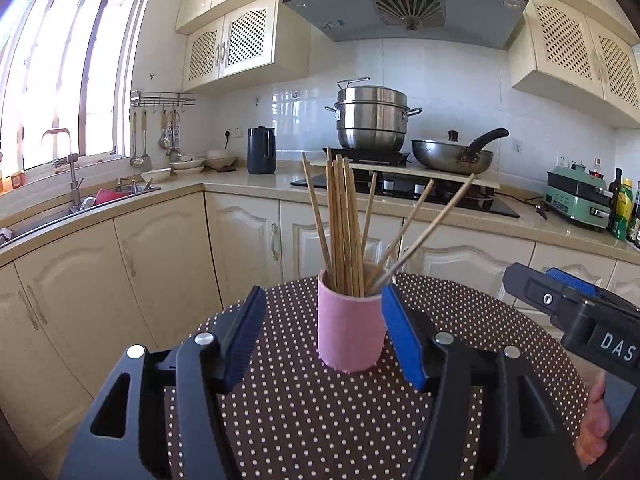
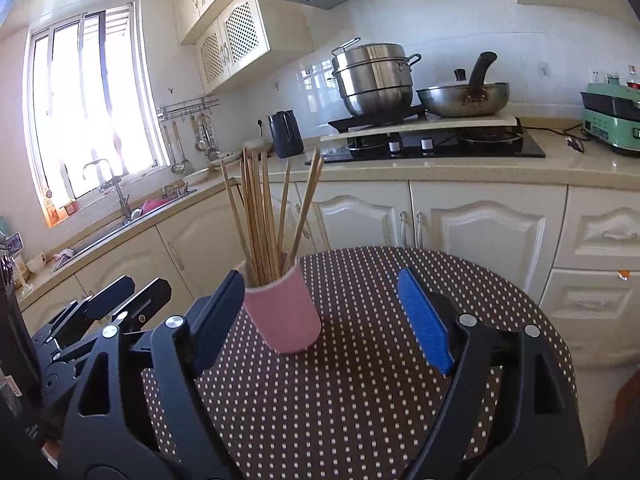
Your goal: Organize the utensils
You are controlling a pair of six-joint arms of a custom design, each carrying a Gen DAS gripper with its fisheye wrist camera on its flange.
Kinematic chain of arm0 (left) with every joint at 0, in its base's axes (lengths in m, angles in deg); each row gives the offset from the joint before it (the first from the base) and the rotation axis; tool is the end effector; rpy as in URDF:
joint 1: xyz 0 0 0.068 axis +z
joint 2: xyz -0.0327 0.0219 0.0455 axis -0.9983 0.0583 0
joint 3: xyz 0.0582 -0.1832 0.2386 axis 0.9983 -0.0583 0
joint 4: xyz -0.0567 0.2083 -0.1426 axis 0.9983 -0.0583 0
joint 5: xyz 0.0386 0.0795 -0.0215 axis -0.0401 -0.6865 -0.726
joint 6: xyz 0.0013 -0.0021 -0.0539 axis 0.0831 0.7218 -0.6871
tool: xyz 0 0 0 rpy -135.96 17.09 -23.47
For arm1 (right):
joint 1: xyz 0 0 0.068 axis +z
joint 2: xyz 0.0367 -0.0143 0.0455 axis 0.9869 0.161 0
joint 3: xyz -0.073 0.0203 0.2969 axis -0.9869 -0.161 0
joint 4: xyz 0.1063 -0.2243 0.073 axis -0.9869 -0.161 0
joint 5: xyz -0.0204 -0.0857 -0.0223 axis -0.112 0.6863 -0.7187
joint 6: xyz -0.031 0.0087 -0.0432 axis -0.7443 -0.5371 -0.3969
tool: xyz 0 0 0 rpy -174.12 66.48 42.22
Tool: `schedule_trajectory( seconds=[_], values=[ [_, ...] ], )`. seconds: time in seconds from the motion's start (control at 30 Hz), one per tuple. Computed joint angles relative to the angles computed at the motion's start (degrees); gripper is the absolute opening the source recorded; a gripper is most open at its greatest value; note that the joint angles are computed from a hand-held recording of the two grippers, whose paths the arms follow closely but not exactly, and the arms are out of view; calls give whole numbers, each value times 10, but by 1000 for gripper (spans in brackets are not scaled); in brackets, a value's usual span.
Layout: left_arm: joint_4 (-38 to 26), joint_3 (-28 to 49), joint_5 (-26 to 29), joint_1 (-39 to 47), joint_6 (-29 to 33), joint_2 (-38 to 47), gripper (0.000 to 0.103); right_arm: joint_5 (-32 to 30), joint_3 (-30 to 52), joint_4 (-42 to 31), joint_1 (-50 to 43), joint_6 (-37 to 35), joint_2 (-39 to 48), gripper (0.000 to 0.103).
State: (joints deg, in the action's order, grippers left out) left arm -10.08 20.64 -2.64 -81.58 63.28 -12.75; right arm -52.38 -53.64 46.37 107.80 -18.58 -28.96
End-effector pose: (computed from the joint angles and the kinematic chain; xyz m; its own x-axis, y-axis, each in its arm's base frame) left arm 0.1439 0.0130 0.2624 -0.3418 -0.0417 -0.9388 -0.0972 0.9952 -0.0088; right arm 0.1761 0.0880 0.2830 -0.4469 0.1058 -0.8883 -0.2943 0.9203 0.2577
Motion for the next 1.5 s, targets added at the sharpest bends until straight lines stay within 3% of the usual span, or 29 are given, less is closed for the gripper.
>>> schedule_trajectory(
  seconds=[0.3,0.63,1.5],
  values=[
    [-47,-44,-40,-39,-23,-89,62,64,-69,-8,57,9,-62,81],
    [-98,-44,-79,-73,-26,-156,65,113,-79,-36,109,28,-104,86],
    [-131,-31,-101,-102,-44,-169,72,110,-74,-74,105,36,-121,88]
  ],
)
